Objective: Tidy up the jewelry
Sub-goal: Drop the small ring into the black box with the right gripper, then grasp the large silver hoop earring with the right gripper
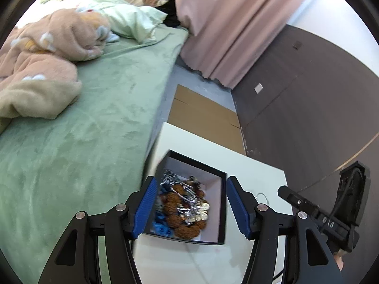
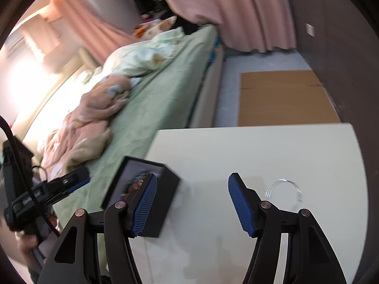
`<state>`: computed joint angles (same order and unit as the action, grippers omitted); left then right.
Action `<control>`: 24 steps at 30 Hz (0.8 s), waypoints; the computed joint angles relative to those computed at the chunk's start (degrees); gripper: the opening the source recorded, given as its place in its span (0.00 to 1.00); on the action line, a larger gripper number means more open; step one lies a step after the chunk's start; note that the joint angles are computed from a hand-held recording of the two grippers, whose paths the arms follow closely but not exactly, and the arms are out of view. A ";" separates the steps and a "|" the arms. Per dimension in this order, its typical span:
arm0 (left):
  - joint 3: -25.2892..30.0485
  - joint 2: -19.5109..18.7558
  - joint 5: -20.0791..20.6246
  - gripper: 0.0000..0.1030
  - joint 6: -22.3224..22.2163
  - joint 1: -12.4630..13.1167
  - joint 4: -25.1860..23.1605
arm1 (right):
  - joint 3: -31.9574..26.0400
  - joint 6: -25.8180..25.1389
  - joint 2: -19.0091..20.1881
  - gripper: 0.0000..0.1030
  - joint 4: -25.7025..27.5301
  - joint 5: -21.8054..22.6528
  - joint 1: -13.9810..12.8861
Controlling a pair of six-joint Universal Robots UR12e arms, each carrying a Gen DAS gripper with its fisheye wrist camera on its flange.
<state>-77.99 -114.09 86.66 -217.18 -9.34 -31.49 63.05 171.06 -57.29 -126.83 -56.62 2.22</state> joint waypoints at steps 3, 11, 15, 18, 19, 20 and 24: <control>1.64 -0.78 0.25 0.60 2.46 -0.76 -1.62 | 0.53 1.59 -0.28 0.61 0.35 -1.36 -0.79; 7.18 -3.03 -0.88 0.60 5.15 -1.23 -10.14 | -0.20 3.20 0.18 0.62 4.47 -12.00 -0.97; 5.79 -2.77 -0.43 0.83 5.45 -1.33 -6.35 | -1.46 4.89 1.32 0.68 7.27 -14.98 -0.84; 4.58 -2.54 0.03 0.85 5.27 -1.17 -5.25 | -2.49 5.41 2.21 0.69 8.43 -17.85 -0.38; 4.22 -2.45 -0.54 0.85 4.65 -0.95 -5.12 | -2.80 5.49 2.44 0.69 8.64 -18.08 -0.29; 3.78 -2.32 -1.36 0.85 3.91 -0.67 -4.82 | -3.11 5.61 2.71 0.69 8.84 -18.46 -0.14; 3.31 -2.03 -1.74 0.85 3.46 -0.24 -4.66 | -4.37 4.47 3.89 0.69 8.92 -22.80 0.99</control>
<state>-74.68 -116.12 84.92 -213.72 -9.57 -36.15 58.68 175.53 -53.41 -117.91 -79.43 3.21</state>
